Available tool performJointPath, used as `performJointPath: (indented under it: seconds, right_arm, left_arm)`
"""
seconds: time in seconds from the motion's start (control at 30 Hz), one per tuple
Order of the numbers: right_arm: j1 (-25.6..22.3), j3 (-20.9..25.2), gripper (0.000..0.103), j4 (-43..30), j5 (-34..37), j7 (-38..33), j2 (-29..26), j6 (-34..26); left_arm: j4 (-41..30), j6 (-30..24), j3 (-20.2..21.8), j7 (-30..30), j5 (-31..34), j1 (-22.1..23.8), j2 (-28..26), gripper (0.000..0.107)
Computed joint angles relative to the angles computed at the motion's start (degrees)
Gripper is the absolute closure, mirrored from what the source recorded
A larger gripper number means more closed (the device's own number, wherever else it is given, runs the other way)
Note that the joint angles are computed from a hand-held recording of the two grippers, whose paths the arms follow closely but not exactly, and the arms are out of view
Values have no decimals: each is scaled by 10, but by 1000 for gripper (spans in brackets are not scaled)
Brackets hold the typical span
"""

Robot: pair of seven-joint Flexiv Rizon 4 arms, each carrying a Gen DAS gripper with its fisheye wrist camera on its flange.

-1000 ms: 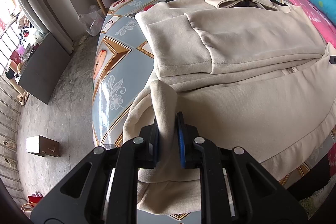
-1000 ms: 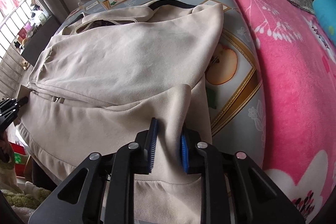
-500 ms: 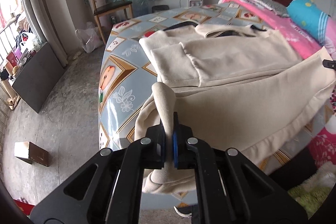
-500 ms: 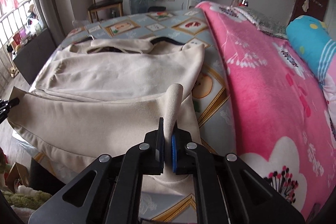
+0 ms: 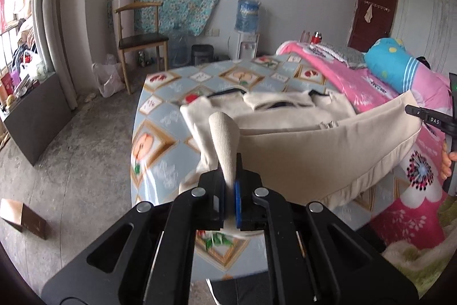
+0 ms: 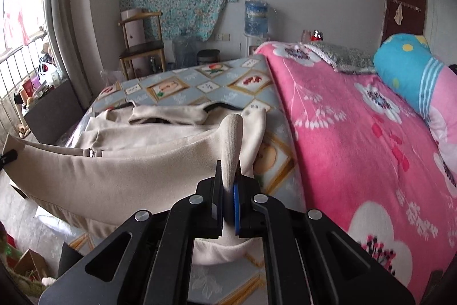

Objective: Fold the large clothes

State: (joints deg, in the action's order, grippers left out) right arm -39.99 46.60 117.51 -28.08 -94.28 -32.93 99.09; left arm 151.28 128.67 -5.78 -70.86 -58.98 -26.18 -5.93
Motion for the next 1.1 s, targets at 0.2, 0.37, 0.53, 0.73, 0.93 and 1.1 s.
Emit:
performJointPath:
  seconds: [0.2, 0.37, 0.53, 0.73, 0.93, 1.1]
  right_arm:
    - [73, 3, 98, -161, 9, -21, -93, -65]
    - [197, -42, 98, -356, 9, -20, -187, -159]
    - [335, -160, 98, -526, 2, 0, -279, -249]
    - [385, -203, 84, -640, 31, -13, -342, -370]
    - [376, -283, 64, -544, 79, 35, -258, -263]
    - [244, -120, 58, -398, 170, -125, -177, -233]
  left_arm:
    - [-107, -90, 51, 12, 146, 110, -36, 102]
    - [-253, -200, 63, -17, 246, 212, -119, 102]
    - [-428, -347, 128, -40, 258, 215, -266, 102]
    - [-486, -430, 150, -80, 274, 226, -347, 87]
    - [-423, -390, 200, -191, 393, 223, -274, 88]
    - [-272, -298, -9, -144, 395, 375, -164, 88]
